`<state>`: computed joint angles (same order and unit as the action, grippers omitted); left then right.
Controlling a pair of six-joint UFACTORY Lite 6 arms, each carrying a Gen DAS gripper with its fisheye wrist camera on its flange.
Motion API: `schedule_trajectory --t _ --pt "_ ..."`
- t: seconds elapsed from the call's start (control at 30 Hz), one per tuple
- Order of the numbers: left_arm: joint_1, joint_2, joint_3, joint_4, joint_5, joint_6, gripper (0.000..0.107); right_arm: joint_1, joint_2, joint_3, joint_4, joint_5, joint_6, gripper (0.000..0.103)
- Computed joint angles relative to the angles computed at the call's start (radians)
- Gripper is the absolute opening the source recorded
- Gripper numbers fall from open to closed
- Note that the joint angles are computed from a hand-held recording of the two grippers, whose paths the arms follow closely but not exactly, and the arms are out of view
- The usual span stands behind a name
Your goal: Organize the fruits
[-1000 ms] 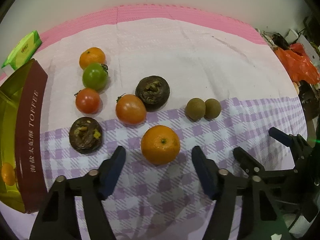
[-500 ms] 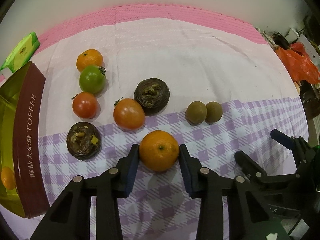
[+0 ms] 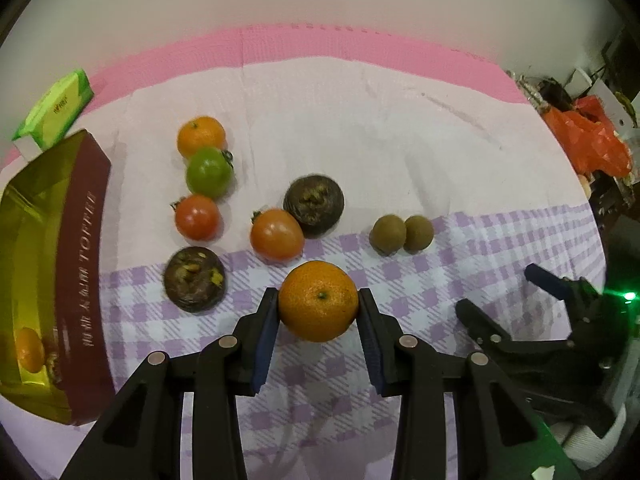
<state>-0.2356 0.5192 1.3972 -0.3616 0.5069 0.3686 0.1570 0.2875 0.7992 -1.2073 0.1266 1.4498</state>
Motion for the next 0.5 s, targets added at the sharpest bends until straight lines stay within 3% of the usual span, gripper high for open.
schedule_trajectory --t 0.5 --pt "0.137 -0.123 0.014 0.053 0.051 0.004 0.035 0.008 -0.008 -0.013 -0.076 0.007 0.091 0.103"
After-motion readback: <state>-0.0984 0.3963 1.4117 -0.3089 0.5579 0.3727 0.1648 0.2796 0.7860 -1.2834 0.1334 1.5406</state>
